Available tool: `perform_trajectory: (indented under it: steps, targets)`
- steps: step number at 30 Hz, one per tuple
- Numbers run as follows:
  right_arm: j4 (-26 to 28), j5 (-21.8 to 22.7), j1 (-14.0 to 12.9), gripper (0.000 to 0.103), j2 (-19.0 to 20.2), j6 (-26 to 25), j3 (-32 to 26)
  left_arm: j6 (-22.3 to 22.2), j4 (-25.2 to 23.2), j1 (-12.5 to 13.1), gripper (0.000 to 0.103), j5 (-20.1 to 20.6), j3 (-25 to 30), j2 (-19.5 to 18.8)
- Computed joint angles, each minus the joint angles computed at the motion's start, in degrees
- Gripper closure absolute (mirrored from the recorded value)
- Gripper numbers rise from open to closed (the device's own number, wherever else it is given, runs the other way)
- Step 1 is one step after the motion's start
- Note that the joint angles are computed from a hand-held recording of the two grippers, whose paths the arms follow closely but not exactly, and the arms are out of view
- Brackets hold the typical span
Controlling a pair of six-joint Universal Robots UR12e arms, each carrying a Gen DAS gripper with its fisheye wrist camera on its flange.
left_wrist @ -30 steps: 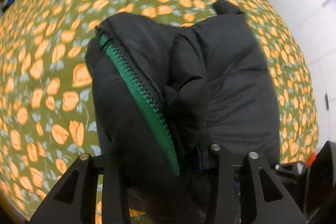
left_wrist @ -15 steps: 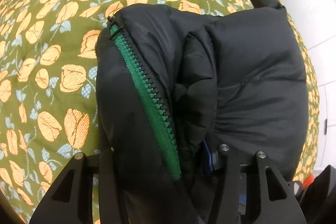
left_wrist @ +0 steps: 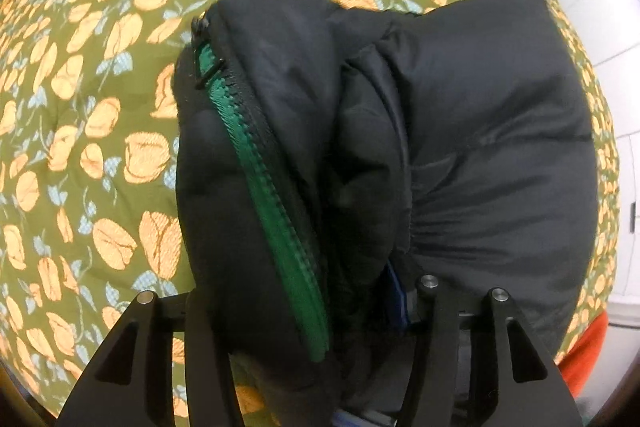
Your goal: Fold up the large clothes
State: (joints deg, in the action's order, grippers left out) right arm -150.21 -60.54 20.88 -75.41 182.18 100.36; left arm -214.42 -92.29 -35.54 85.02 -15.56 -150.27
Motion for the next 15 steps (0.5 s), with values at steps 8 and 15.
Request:
perform_trajectory:
  steps: [8,15]
  targets:
    - [-0.7,-7.6,2.6,0.103,0.2,-5.1,0.0,-10.6,28.5,1.8,0.044,-6.5,-27.7,11.1]
    - [9.9,0.8,-4.1,0.099,-7.3,-4.2,-1.2,-12.9,35.9,2.1,0.043,-7.2,-32.1,12.3]
